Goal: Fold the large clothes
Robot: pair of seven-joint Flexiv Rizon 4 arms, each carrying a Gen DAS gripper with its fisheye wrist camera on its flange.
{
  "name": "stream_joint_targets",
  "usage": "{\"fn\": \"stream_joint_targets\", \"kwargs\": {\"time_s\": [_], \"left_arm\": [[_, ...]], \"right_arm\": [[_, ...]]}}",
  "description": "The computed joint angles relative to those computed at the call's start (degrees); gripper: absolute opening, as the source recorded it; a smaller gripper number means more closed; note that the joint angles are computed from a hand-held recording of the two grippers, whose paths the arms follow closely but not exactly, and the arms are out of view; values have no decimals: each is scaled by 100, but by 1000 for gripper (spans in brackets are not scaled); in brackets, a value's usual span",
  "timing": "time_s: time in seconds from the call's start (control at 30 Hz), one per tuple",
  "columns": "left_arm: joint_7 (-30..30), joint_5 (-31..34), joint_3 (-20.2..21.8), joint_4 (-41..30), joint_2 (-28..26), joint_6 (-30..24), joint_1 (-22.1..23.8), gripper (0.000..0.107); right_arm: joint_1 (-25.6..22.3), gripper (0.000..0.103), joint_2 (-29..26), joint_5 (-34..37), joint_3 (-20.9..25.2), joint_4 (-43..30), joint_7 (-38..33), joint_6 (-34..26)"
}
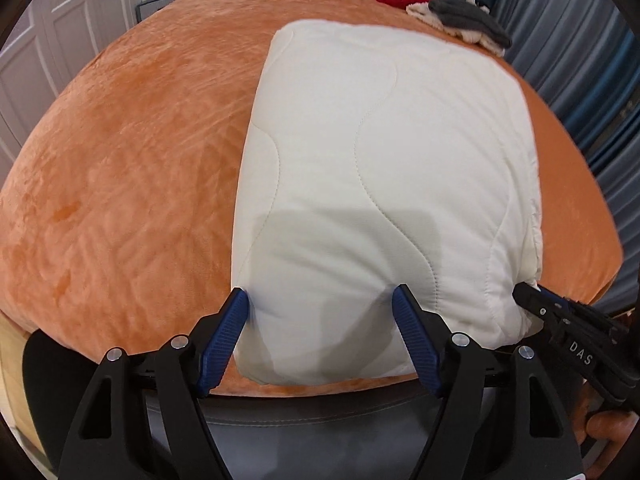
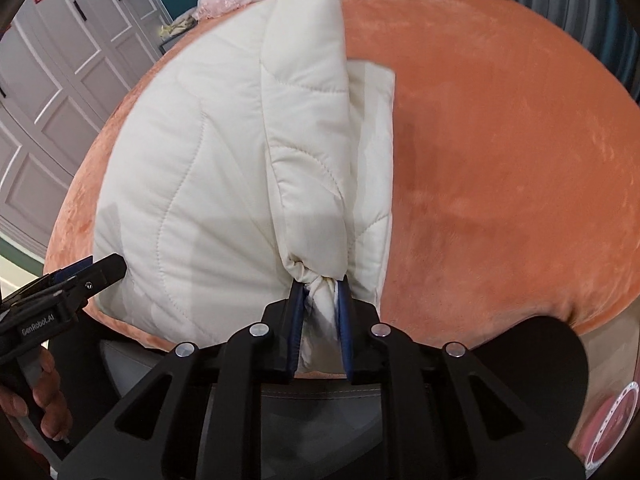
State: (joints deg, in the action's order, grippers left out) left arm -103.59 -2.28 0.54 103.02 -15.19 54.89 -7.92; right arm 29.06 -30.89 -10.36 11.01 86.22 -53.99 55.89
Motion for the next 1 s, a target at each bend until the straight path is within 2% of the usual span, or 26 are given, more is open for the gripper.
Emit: {"fn": "stream_joint_targets", "kwargs": {"time_s": [0.43,0.8,0.9,1.0], "left_arm": [[-437,669,145,-381,-287,-304,-181,76],[-441,649,118,-378,-313,-260,-144,77],[-28,78,-36,-174,-144,-220,76,76],[254,-599,-94,64,114,-225,286,75]], "right_arm": [[5,16,-254,118,38,-348,-157,-302],[188,17,-255,-80,-61,-351,18,-321],[52,23,-128,153,89,-360,-50,-438],[83,45,185,108,40,-350,60,-871]]}}
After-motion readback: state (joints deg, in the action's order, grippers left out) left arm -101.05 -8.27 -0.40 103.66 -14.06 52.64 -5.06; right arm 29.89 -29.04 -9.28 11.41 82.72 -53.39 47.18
